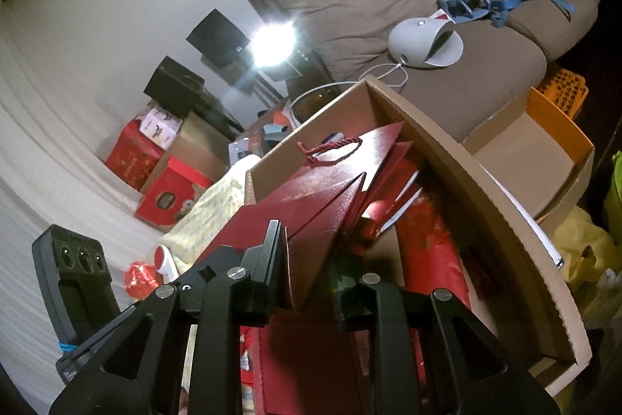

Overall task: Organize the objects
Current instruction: 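Lower the dark red bag into the cardboard box with both tools, then open both tools and release the dark red bag in the box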

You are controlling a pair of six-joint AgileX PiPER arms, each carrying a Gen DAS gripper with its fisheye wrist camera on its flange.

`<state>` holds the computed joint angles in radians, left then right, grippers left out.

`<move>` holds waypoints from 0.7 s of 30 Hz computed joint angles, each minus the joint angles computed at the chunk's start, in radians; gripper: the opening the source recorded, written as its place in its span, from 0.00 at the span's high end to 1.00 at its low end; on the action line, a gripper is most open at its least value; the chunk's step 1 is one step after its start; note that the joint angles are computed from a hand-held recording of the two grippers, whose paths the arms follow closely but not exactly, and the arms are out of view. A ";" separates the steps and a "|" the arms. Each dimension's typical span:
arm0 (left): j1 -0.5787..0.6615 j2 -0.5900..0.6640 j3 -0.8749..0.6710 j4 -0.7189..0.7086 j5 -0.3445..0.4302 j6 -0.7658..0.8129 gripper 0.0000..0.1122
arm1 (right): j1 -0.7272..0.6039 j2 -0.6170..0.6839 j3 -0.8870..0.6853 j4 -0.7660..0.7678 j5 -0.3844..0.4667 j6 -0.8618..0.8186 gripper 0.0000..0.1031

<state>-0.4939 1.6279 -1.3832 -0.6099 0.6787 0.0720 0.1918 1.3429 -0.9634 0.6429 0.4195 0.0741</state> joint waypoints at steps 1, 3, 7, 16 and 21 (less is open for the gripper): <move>0.004 0.004 -0.002 -0.003 0.006 -0.001 0.61 | -0.006 0.003 -0.002 0.010 0.008 -0.004 0.77; -0.002 -0.007 0.004 0.028 0.000 -0.037 0.61 | 0.000 0.014 -0.016 -0.047 0.027 0.051 0.58; -0.004 -0.025 0.004 0.088 -0.011 -0.079 0.63 | -0.001 0.016 -0.013 -0.061 0.024 0.074 0.55; 0.013 -0.037 0.001 0.129 -0.007 -0.123 0.62 | -0.006 0.000 0.000 -0.140 0.005 0.169 0.51; 0.014 -0.038 -0.004 0.148 0.004 -0.128 0.61 | 0.000 0.000 -0.003 -0.156 0.005 0.174 0.49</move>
<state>-0.4802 1.5898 -1.3869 -0.4623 0.6831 -0.0565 0.1921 1.3432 -0.9668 0.4869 0.4249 0.2478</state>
